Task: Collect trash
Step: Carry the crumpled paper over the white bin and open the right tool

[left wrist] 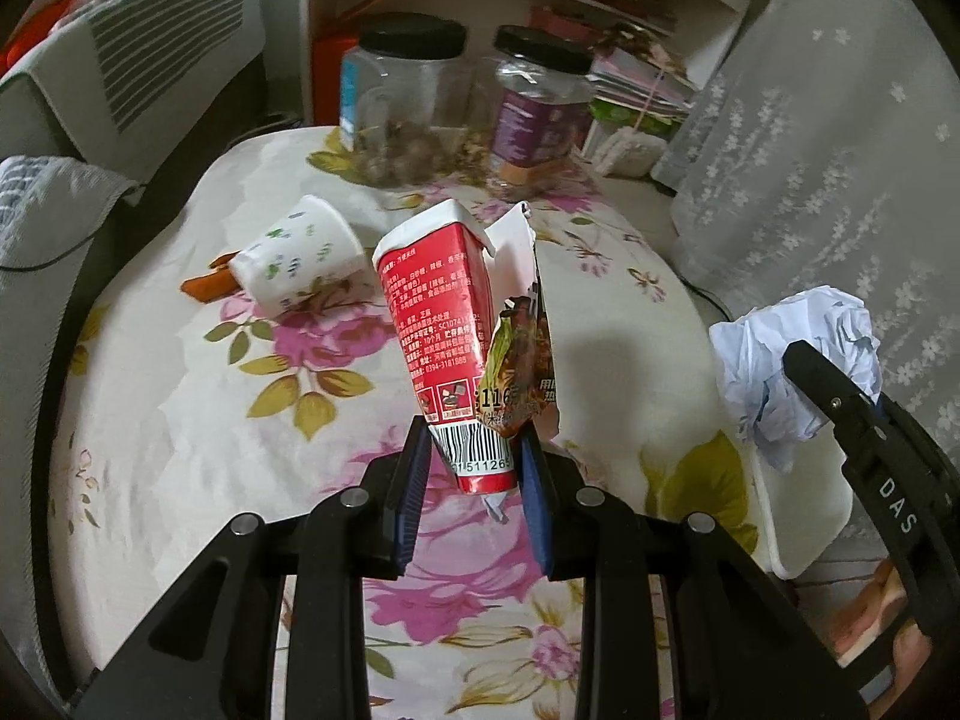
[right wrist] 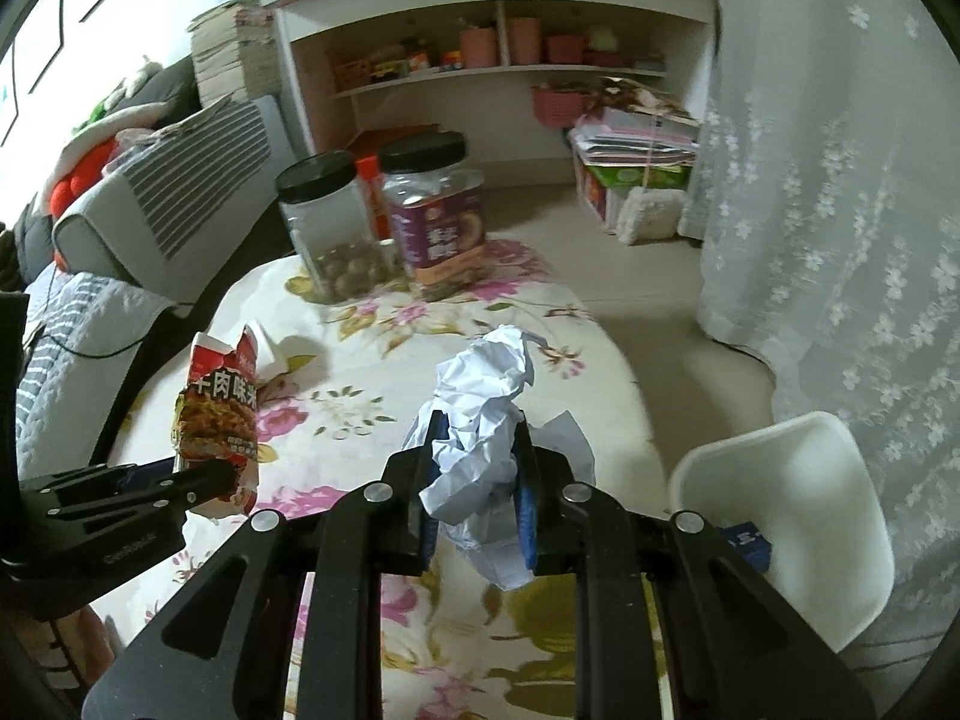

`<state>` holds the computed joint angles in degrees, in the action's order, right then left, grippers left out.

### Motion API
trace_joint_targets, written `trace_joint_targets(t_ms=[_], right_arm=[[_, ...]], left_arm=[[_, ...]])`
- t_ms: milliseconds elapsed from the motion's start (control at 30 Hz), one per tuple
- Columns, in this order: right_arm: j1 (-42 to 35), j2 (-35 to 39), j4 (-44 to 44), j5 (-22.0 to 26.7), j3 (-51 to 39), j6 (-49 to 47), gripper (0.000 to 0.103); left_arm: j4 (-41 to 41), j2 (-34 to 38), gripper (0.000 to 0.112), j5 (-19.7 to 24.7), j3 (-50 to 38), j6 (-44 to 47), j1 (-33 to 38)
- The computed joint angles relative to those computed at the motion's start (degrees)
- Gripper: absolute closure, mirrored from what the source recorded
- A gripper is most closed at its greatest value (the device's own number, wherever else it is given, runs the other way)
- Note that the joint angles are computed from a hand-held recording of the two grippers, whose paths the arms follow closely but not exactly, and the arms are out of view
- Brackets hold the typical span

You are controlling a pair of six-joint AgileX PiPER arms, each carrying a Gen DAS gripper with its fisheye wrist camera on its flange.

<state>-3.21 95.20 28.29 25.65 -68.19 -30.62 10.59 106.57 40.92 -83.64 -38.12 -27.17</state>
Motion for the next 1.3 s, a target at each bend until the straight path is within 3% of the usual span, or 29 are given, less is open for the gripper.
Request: trace_joint_targets(t_ms=[867, 967, 1033, 1300], right_arm=[[-18.5, 0.7, 0.3, 4.3, -2.6, -0.1, 0.083], [-20.5, 1.5, -0.9, 4.8, -3.6, 2.1, 0.073], [-21.9, 1.7, -1.1, 4.8, -4.1, 3.2, 0.057], [-26.9, 0.9, -0.7, 3.6, -4.5, 3.1, 0.039]], left_arm=[[0.9, 7.8, 0.083, 2.4, -10.8, -0.5, -10.0], [0.3, 8.9, 0.083, 2.5, -12.3, 0.1, -11.2], [0.1, 10.0, 0.083, 3.1, -14.3, 0.6, -12.2], [-1.3, 15.8, 0.083, 6.0, -23.9, 2.9, -16.4]])
